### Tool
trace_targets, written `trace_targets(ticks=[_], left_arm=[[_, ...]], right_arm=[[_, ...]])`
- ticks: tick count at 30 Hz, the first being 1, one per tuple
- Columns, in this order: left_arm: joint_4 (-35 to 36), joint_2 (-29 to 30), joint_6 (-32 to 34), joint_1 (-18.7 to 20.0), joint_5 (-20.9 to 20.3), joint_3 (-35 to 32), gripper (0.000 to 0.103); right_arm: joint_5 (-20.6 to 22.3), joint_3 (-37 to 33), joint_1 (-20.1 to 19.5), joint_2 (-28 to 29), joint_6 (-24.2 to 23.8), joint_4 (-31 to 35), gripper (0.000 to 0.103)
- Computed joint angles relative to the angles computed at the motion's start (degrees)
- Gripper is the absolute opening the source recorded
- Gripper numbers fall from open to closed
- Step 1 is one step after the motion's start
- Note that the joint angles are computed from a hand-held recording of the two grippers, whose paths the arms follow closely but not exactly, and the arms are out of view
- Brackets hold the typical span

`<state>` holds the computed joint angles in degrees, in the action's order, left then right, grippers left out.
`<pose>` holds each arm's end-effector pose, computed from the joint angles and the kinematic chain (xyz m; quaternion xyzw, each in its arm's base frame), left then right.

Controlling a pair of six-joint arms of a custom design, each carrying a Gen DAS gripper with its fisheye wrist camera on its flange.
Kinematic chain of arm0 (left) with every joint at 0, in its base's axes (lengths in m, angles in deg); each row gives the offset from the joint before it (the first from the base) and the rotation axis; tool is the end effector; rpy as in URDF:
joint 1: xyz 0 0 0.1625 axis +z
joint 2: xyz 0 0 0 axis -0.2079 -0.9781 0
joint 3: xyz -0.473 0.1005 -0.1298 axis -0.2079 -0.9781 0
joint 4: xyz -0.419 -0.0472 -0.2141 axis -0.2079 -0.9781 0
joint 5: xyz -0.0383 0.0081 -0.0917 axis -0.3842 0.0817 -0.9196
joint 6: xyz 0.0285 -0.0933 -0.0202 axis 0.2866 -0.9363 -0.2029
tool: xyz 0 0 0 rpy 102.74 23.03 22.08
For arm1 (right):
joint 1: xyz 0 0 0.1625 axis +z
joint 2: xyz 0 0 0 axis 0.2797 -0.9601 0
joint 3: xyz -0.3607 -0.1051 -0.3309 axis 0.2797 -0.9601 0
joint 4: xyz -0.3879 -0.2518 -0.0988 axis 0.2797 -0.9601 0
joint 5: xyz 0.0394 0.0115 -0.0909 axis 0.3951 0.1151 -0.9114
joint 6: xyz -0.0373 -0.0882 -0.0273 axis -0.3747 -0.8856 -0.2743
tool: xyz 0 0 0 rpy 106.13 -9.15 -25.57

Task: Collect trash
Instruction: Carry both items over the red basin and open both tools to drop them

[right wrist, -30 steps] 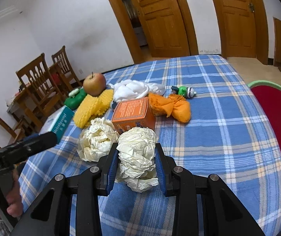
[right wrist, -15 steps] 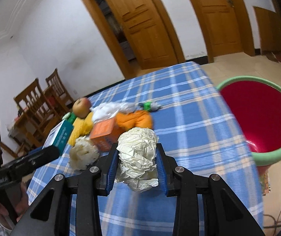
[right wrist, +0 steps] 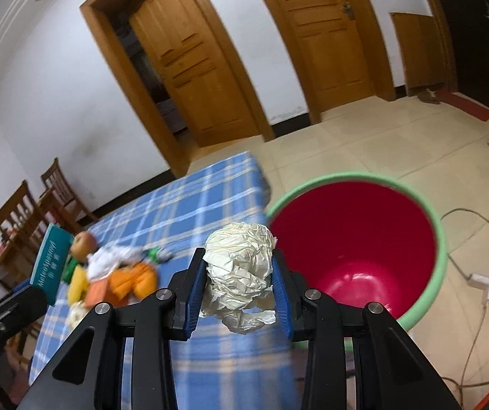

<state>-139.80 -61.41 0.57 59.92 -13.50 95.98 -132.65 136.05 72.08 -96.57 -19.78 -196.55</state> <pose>-0.3006 -0.6378 0.1287 0.1728 0.8634 -0.4194 0.2208 0.1110 -0.7091 0.2104 0.2162 -0.9057 0.3499 0.1027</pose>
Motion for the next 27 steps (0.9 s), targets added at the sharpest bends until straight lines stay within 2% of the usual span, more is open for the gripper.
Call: trace_targets(ticks=[5,8,10,14,18,22,27], left_arm=[[-1.52,6.15,4.52,1.04,-1.90,-6.92,0.091],[2.14,9.73,4.92,2.33,-2.25,-11.55,0.091],[5.51,11.45,3.18,3.59,-4.88,-14.47,0.091],[5.26,13.65,2.67,5.49,-11.02,-17.18,0.091],[7.75,15.31,3.03,6.16,-11.39,-19.58,0.091],[0.99,15.83,4.97,6.43,-11.56,-17.96,0.091],[1.58,14.67,1.00,7.27,-13.20,-17.13,0.091]], right_arm=[[2.96,-0.90,-2.56,0.25,-0.21,-1.64,0.038],[5.46,-0.84,-4.90,0.34,-0.20,-3.28,0.038],[5.83,-1.08,-6.10,0.28,0.34,-3.88,0.038],[5.71,-1.99,-8.25,0.78,1.32,-4.95,0.038],[6.33,-2.41,-9.03,1.11,0.98,-5.54,0.038],[2.92,-3.18,-8.20,2.28,-2.25,-5.24,0.038],[0.02,-3.51,-6.96,3.63,-6.13,-4.70,0.038]])
